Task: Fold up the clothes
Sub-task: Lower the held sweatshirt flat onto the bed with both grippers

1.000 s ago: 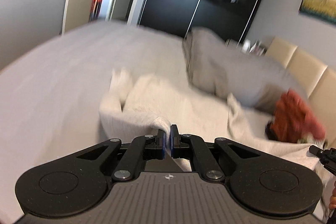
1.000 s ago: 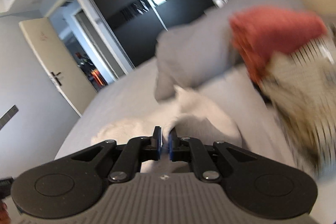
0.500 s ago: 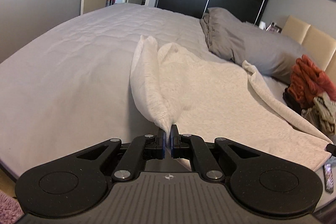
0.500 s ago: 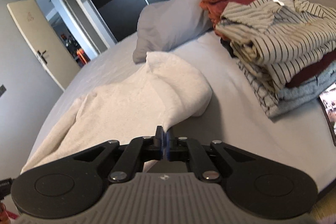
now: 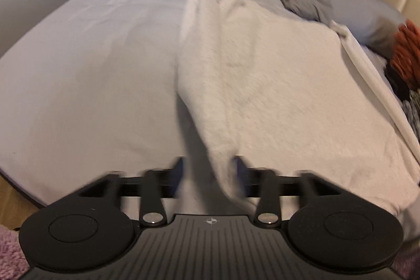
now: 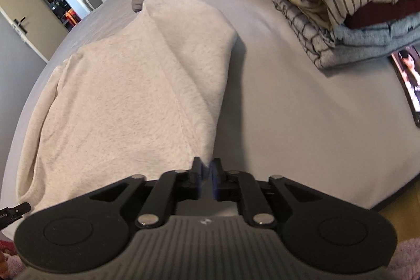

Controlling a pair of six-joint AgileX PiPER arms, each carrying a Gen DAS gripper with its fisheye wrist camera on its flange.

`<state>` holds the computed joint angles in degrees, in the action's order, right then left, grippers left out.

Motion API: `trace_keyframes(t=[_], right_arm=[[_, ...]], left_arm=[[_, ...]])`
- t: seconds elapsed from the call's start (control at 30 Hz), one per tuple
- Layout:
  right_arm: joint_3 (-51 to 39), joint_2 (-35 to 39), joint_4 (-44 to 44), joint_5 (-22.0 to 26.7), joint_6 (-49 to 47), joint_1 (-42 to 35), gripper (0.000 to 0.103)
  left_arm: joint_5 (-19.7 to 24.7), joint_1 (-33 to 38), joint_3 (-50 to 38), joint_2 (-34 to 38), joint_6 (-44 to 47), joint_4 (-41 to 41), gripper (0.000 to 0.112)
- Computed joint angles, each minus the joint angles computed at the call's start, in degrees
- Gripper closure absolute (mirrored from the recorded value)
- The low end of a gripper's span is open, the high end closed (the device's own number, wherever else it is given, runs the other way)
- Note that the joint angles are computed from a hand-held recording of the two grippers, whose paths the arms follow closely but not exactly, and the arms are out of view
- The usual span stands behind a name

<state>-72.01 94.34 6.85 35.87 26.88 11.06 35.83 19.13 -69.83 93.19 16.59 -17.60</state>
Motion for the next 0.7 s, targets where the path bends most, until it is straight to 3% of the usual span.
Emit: trace_keyframes(t=[0.03,0.07,0.33,0.4,0.47,0.53,0.7], right_arm=[[0.07,0.06,-0.45,-0.59,0.86,-0.09,0.052],[0.15,0.13,-0.92,-1.18,1.75,-0.17,0.045],[-9.13,8.44,-3.15,0.46,1.09,0.02,0.046],[-10.89,10.49,-6.44,1.49,3.3,0.86,0.052],[-12.11,12.25,-6.38,1.97,3.53,0.6,0.077],[-13.04,13.9,-2.53,2.06,1.29,-0.67,0.088],[-12.76,12.9,-6.23,2.02,2.77,0.27,0.094]], left_arm=[[-0.52,0.36,-0.18,0.09,0.07,-0.57,0.053],[-1.03,0.71,-0.37,0.2,0.14,-1.15,0.053],[-1.08,-1.22,-8.82,8.84,-5.13,1.49,0.056],[-1.35,-1.22,-10.15,10.83,-6.13,1.5,0.067],[-0.26,-0.56,-12.16,13.15,-7.82,1.48,0.094],[-0.61,-0.05,-12.95,14.48,-9.42,2.16,0.109],[-3.78,1.45,-10.34,11.46,-8.81,-0.5,0.111]])
